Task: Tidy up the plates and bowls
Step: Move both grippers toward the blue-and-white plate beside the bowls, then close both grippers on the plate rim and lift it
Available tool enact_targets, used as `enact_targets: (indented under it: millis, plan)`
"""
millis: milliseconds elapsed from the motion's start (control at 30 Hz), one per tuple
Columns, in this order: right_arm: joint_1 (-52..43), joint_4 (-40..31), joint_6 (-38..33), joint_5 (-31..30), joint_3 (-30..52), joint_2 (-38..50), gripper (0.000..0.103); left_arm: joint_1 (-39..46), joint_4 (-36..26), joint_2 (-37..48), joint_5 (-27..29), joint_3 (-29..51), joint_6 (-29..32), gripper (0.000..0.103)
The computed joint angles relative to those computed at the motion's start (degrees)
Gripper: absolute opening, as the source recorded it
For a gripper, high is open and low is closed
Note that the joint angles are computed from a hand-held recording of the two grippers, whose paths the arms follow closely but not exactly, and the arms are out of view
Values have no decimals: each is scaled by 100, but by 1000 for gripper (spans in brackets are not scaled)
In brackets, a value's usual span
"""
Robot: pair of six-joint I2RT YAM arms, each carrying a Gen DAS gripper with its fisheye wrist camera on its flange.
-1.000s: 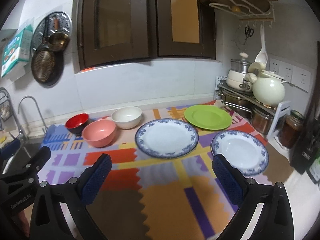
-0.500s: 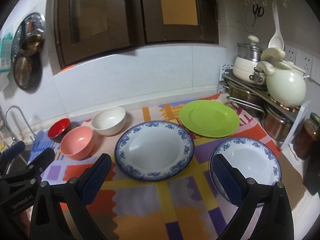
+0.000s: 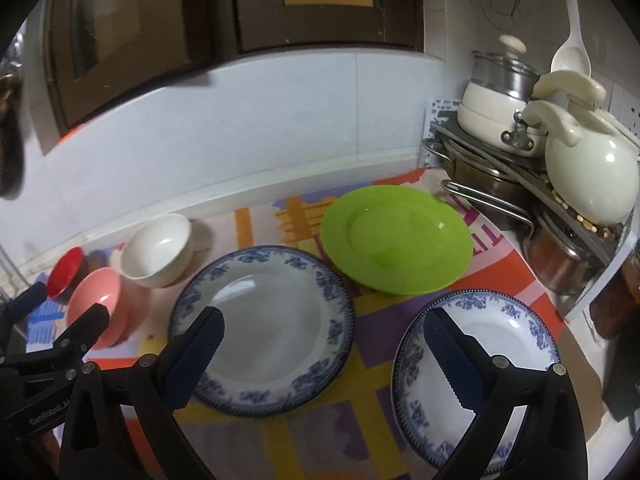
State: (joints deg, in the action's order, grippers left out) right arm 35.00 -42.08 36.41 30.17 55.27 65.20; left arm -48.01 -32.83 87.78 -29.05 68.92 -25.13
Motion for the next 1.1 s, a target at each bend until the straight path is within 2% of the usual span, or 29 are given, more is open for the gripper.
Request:
enact_targets:
  millis: [233,500,833,1000,1100]
  plan:
    - [-951,749,-479,-928,-135,659,94,291,201,877,348,363,112,95]
    - [-1537,1280,-590,-1738,-284,1358,84,487,364,1640,799,629,162,88]
    - [-1779,1456,-618,-2010,-252,1938,74,638,425,2202,1119,898,126,78]
    - [-1873,1534,-660,-2135,-218,2111,68,698,402,2372,1271,1013,105,64]
    - [-1906,1575,-698,-2170,-182,2207,65,763,367,2451,1486,1073,50,60]
